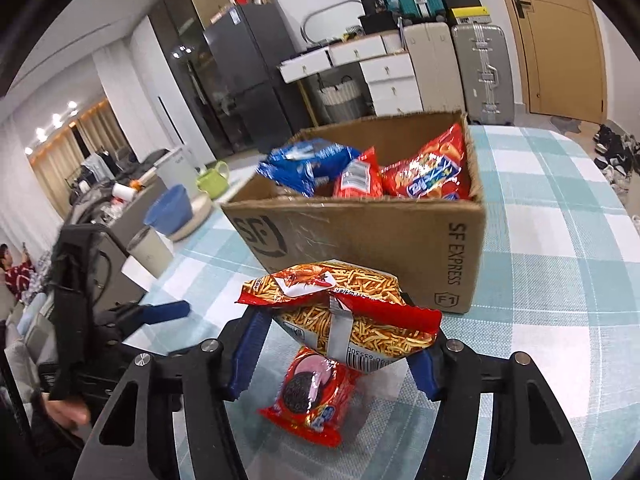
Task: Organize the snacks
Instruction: 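Grasp the noodle snack bag with the right gripper while the left gripper grasps the red Oreo packet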
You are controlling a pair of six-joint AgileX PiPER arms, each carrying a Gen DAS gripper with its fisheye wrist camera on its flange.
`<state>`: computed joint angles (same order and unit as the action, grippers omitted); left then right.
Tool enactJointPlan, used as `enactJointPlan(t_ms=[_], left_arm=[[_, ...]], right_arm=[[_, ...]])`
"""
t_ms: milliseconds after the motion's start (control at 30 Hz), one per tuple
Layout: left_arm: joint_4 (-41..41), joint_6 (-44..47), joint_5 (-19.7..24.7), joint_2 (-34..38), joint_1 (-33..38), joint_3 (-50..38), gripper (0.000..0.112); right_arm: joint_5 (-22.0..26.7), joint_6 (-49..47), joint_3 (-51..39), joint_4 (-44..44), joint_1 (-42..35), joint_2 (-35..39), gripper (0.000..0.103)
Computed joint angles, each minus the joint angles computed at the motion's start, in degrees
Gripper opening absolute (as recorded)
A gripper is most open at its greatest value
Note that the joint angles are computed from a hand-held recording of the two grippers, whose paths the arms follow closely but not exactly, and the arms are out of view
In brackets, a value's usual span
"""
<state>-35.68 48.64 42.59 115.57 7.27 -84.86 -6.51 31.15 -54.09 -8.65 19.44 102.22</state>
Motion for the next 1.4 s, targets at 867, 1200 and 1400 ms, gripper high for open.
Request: enactJointPlan(t_ms=[867, 1200, 1400], left_arm=[[4.6, -6.7, -4.5, -4.4, -13.6, 8.0, 0.102], [9.7, -11.3, -5.7, -2.8, -16.6, 7.7, 0.096], [8.5, -8.7, -8.3, -4.1, -18.3, 10.4, 0.086]], right_arm=[[-9.7, 18.1, 17.2, -20.5, -10.7, -12.6, 0.063], [-10.8, 20.5, 18.0, -23.0, -11.7, -13.1, 0.063], [-9.7, 21.1, 17.7, -23.0, -10.9, -13.5, 0.063]])
